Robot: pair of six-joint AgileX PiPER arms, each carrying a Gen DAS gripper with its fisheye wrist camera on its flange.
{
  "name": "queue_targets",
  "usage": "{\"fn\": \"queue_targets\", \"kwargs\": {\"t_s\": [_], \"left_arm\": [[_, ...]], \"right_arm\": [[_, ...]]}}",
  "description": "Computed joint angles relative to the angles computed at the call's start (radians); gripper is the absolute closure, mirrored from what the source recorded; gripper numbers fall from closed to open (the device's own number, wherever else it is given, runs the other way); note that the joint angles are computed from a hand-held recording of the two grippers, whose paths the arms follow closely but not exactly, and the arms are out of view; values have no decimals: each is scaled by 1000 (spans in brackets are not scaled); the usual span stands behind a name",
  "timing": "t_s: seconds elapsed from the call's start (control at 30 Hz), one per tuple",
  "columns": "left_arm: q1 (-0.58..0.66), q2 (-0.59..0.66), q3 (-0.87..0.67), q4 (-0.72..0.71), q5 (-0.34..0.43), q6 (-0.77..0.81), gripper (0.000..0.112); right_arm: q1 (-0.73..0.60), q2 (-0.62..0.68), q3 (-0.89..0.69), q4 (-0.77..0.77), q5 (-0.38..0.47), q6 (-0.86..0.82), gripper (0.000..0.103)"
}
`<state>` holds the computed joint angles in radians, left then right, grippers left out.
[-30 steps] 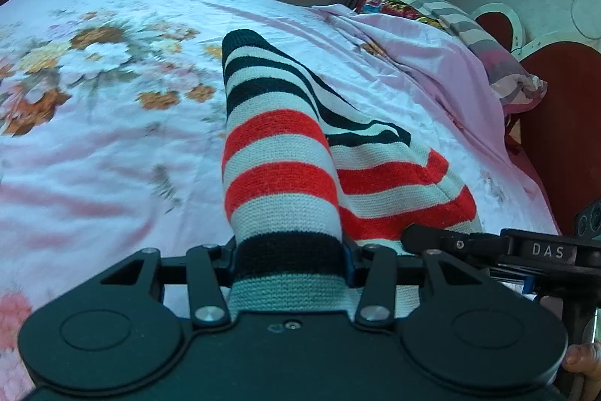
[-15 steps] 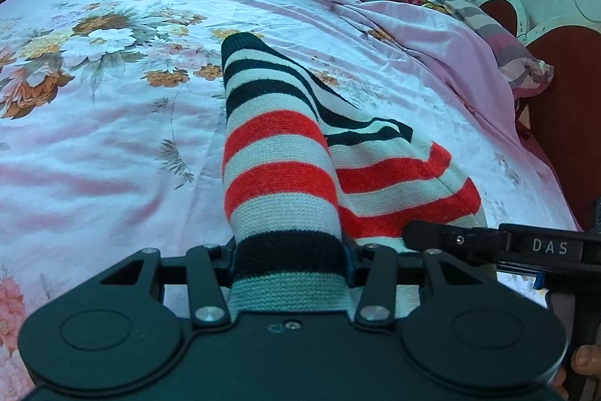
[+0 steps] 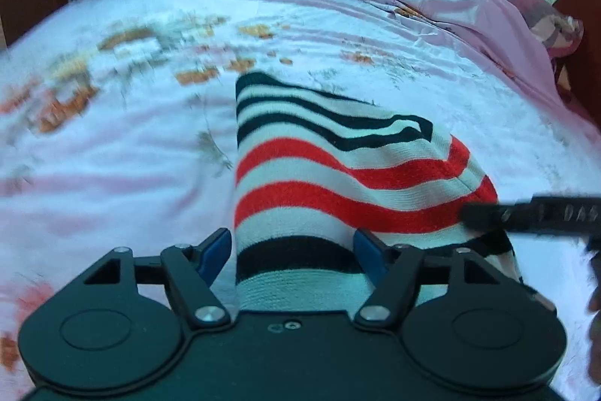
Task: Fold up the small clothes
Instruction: 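Open both grippers and release the folded sweater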
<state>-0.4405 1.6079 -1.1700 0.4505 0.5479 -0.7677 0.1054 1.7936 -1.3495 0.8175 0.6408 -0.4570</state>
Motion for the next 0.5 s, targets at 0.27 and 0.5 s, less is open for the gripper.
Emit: {"fn": "queue_targets", "kwargs": {"t_s": [0.27,0.5], "left_arm": [[-79,-54,-2,40,105,-53,49],[-115,-57,53,119,105,-168,38]], "right_arm": [[131,-200,118,-141,-139,16,38],[212,-189,233,-427,-201,272,38]]}}
